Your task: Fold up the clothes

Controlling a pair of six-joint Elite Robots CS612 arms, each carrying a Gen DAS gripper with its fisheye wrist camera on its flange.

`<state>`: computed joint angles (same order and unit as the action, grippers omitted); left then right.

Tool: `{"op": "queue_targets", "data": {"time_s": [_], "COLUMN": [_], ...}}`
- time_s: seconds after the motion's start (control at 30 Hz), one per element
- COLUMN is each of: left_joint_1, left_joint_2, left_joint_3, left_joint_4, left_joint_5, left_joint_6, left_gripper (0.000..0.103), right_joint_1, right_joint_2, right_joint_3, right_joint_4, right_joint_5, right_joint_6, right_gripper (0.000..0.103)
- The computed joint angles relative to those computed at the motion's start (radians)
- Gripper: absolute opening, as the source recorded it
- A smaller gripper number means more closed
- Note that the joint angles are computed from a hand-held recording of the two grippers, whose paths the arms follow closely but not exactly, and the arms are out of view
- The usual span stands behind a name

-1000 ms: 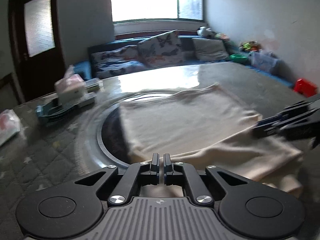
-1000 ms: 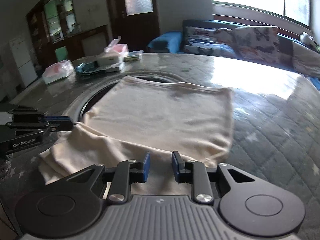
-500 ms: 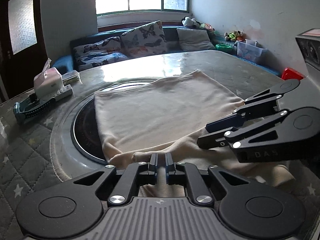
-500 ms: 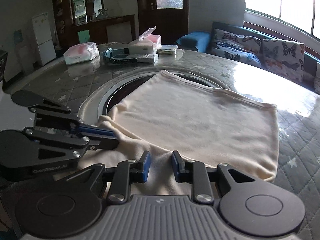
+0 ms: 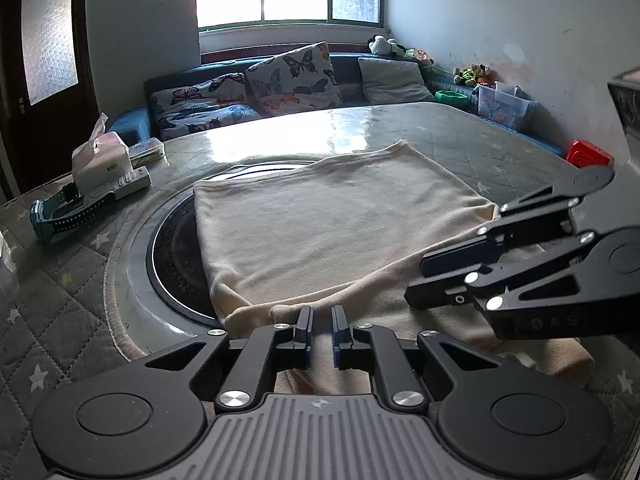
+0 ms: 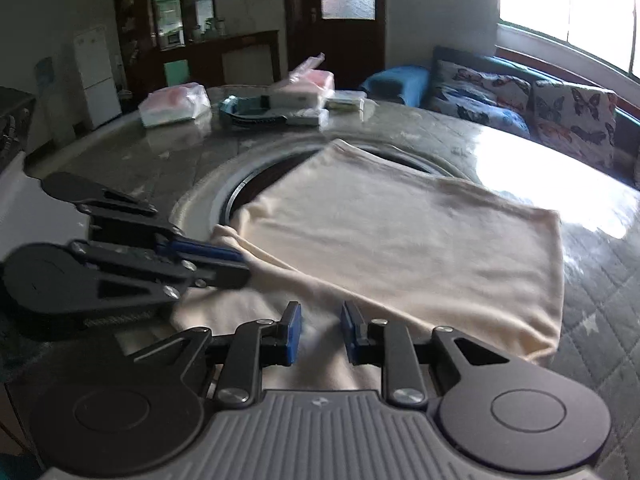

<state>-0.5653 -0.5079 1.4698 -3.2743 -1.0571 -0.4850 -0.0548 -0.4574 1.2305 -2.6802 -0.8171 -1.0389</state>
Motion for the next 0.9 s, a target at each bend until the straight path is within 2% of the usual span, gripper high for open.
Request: {"op": "queue_targets", "data": {"time_s": [0.13,0.37,0.6,0.73,0.9], "left_joint_1": [0.001,-0.003,-0.006,-0.017,-0.032], "left_joint_2": [-0.001,-0.001,-0.004,-0.015,-0.028], "left_joint_3": [0.001,-0.002,0.001,0.017,0.048], "left_joint_4": [0.002,0.012,0.018,0.009,-0.046], "left_joint_5": [-0.002,0.009,0.019,0.046,0.049], "left_joint_6": [-0.008,-0.007,0.0,0.017,0.067], "left_gripper": [0.011,0.011,0.013,0.03,0.03], "right_joint_1": [-0.005,-0.023,-0.043,-0.057,-0.066], "right_joint_2": [-0.01,-0.057,-0.087,-0.099,-0.082], "right_joint_3": [0.011,0.094,0.135,0.137,0.126], "right_joint_4": [0.011,0.047,0.107,0.131,0.03], "right_joint_5": [0.0,0.002,0.018,0.05,0.038], "right_joint_6": [-0.001,-0.115,-0.149,-0.125,-0.027], "right_gripper": [0.022,0.022,0.023,0.023,0.023]}}
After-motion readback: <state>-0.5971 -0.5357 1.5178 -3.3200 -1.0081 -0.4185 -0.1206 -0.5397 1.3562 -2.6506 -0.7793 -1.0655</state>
